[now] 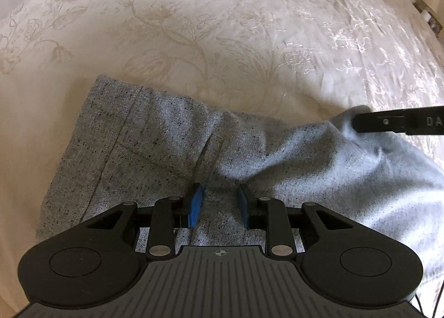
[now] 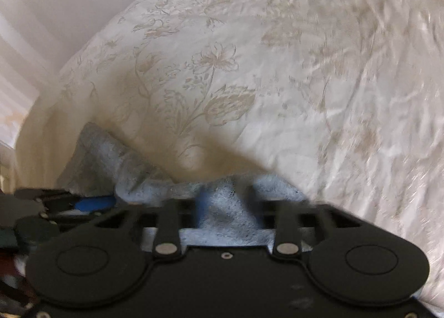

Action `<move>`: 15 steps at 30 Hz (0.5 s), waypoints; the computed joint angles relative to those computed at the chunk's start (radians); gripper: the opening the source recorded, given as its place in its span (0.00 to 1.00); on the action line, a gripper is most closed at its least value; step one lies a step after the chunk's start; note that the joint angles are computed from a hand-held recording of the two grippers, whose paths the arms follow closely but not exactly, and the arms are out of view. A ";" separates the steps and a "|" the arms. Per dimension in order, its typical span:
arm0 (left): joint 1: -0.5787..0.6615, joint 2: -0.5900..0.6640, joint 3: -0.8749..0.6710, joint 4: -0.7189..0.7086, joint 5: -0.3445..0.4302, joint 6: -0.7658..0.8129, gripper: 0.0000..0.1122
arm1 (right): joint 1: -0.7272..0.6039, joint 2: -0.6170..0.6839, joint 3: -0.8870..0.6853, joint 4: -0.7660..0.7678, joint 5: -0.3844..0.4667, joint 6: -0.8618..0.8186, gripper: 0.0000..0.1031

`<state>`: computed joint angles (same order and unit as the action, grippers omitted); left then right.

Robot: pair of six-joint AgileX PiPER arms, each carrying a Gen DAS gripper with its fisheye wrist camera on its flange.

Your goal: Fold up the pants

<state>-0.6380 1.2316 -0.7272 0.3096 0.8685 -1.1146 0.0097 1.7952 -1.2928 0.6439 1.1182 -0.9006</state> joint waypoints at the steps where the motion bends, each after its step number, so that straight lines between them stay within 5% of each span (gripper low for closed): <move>1: -0.005 -0.007 0.003 0.001 0.004 -0.006 0.25 | 0.001 -0.002 -0.007 -0.011 0.009 0.018 0.03; 10: -0.058 -0.102 0.043 -0.004 0.057 -0.075 0.25 | 0.081 0.038 -0.023 -0.143 -0.264 0.349 0.01; 15: -0.138 -0.113 -0.024 0.051 0.167 -0.096 0.25 | 0.077 -0.069 0.046 -0.144 -0.337 0.348 0.17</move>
<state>-0.7763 1.1188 -0.7507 0.3602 1.0360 -1.2110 0.0871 1.7263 -1.2464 0.5004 0.7813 -0.5521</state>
